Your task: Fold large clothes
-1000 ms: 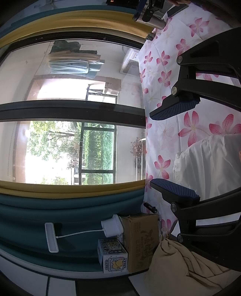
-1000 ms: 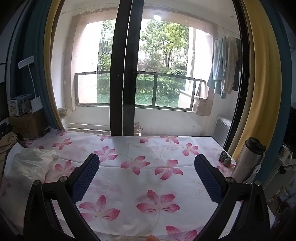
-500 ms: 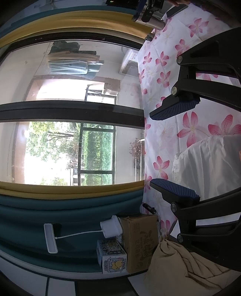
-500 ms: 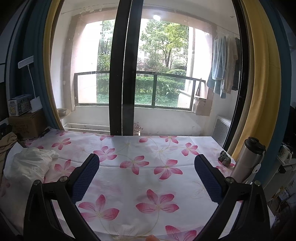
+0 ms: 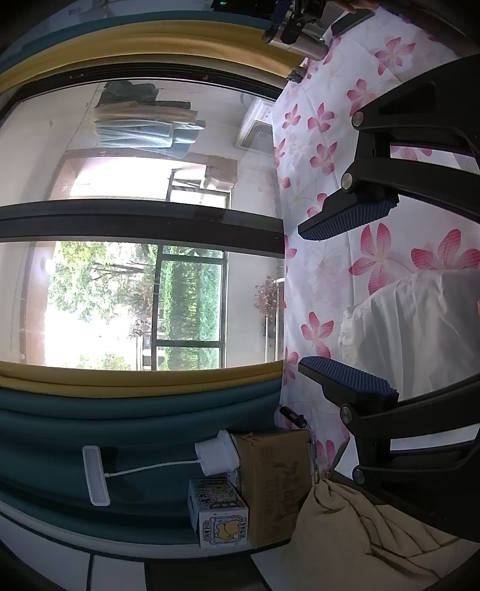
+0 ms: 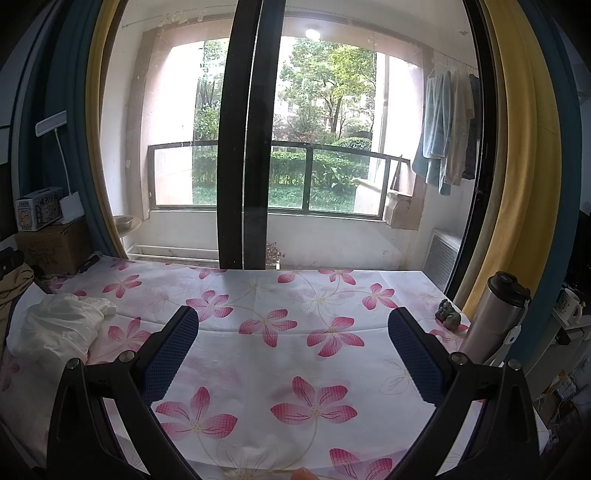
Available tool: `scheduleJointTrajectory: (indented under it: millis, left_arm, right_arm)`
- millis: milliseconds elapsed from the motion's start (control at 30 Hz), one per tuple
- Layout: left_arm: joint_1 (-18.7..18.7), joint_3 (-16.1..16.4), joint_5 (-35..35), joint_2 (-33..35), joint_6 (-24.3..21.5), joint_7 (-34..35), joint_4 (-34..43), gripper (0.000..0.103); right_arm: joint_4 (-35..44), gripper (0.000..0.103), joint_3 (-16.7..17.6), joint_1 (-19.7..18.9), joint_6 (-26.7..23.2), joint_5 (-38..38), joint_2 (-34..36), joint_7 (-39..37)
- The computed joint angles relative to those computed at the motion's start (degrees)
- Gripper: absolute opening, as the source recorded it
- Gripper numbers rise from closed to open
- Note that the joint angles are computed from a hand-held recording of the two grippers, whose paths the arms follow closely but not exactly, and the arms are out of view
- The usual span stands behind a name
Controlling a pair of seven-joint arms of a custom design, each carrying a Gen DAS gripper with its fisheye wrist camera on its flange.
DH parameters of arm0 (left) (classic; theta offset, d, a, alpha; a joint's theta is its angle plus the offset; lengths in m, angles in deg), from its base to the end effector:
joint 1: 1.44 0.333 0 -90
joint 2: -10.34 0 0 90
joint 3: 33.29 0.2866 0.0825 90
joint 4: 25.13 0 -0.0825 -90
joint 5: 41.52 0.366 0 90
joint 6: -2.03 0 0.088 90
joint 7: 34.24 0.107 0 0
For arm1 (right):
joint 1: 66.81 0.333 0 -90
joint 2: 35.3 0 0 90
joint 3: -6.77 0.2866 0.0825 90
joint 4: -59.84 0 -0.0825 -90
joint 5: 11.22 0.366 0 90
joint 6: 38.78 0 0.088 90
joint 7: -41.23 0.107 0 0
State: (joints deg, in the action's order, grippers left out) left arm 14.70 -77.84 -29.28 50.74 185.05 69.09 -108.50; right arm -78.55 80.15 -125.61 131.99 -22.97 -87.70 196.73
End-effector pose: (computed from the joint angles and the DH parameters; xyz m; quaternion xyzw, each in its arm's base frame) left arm 0.6912 -0.1999 0.4893 -0.4182 0.6978 -0.5158 0.2687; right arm 0.4607 0.2049 0.4539 -0.4523 0.6921 -0.4821 0.2898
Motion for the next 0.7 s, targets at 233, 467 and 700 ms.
scheduleJointTrajectory:
  millis: [233, 467, 700]
  left_arm:
    - [0.32, -0.44, 0.16, 0.17, 0.03, 0.06, -0.14, 0.069]
    - [0.40, -0.45, 0.29, 0.15, 0.07, -0.10, -0.22, 0.069]
    - [0.49, -0.34, 0.40, -0.07, 0.27, -0.42, -0.71, 0.069]
  right_arm:
    - [0.01, 0.101, -0.03, 0.03, -0.07, -0.08, 0.04, 0.06]
    - [-0.03, 0.101, -0.12, 0.09, -0.09, -0.17, 0.06, 0.11]
    - [-0.03, 0.101, -0.12, 0.06, -0.03, -0.25, 0.10, 0.11]
